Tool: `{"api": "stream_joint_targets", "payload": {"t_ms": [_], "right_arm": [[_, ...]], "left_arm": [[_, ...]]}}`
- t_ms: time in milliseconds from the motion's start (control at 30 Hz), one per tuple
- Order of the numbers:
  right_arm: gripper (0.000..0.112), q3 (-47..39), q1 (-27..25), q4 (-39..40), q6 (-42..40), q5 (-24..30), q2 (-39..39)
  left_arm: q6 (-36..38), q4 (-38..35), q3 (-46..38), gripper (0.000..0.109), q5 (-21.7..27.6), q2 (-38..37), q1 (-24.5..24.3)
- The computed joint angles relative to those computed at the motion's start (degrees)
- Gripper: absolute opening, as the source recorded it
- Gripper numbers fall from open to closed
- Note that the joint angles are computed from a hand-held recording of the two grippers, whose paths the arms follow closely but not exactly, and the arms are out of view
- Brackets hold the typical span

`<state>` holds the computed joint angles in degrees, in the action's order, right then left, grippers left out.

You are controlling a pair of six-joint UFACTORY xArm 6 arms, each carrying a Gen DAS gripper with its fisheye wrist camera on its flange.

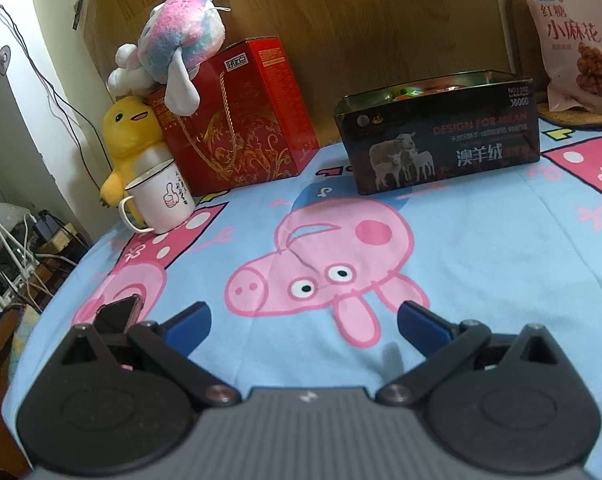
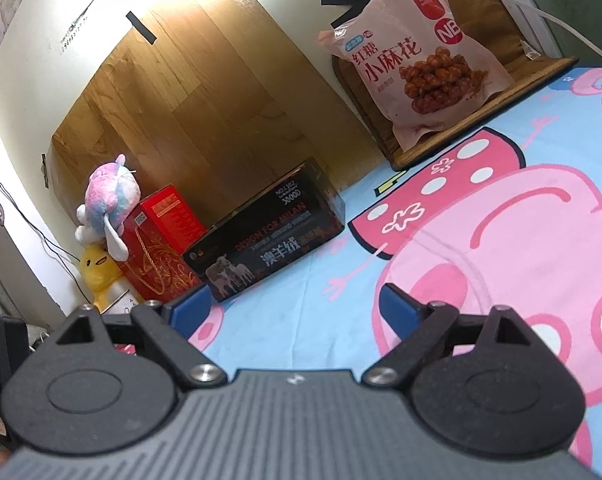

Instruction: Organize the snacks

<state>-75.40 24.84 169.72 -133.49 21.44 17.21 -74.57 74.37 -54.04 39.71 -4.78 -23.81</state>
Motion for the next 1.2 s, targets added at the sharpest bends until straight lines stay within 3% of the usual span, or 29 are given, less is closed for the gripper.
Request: {"api": "stream_joint_targets", "payload": {"t_ms": [1200], "right_arm": [[0.094,0.5,0.0,-1.0,0.6,0.8,-0.2]], "left_arm": [[-4.6,6.9,1.3,0.103,4.7,-1.7,-1.4]]}}
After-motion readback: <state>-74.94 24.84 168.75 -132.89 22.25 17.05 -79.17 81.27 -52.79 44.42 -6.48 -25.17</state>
